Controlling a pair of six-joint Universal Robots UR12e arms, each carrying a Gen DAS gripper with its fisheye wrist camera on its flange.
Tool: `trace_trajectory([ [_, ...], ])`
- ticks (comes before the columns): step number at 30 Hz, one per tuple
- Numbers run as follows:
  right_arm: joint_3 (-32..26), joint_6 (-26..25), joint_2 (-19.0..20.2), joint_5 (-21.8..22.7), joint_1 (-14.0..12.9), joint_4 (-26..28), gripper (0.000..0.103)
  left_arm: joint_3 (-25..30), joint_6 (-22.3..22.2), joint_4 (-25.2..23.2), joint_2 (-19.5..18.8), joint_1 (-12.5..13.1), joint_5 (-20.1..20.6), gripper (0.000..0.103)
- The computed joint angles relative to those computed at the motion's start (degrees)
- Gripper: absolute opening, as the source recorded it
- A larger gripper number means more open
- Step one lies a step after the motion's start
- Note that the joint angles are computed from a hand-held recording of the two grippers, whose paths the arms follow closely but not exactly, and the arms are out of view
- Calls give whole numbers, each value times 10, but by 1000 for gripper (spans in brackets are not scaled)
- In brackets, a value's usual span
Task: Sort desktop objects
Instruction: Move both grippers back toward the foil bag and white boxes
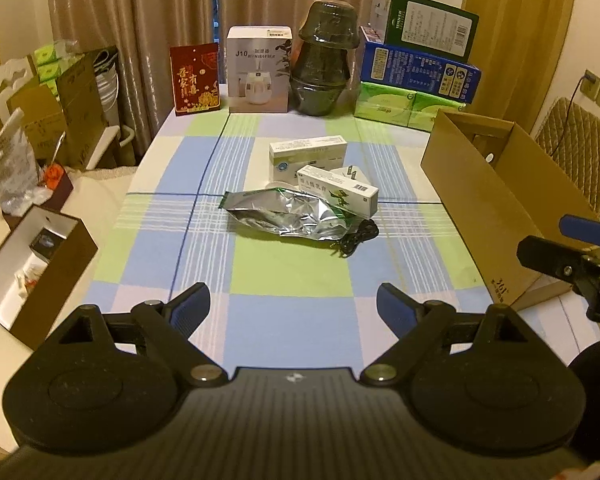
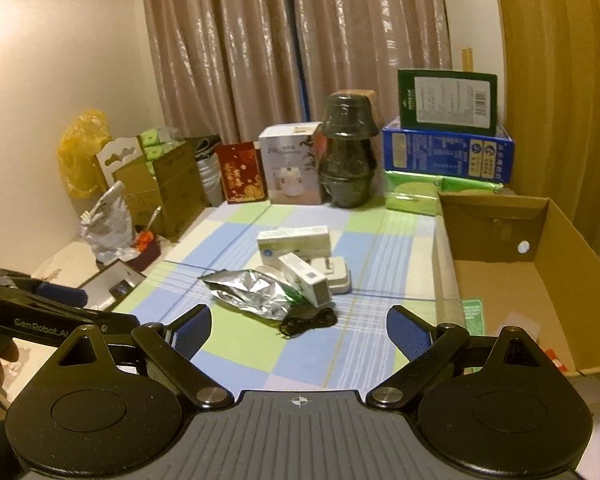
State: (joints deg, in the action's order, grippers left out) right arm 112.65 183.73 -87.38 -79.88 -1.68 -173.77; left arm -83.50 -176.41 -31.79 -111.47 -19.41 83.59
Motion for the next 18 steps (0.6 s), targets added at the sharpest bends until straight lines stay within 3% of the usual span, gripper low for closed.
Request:
trace_trajectory([
  [10,-25,-47,18,31,-5,23,92,23,111,-30,-8,1,-2,88],
  [18,-76,-90,57,34,-9,80,92,71,212,-64,-48,6,-12,88],
])
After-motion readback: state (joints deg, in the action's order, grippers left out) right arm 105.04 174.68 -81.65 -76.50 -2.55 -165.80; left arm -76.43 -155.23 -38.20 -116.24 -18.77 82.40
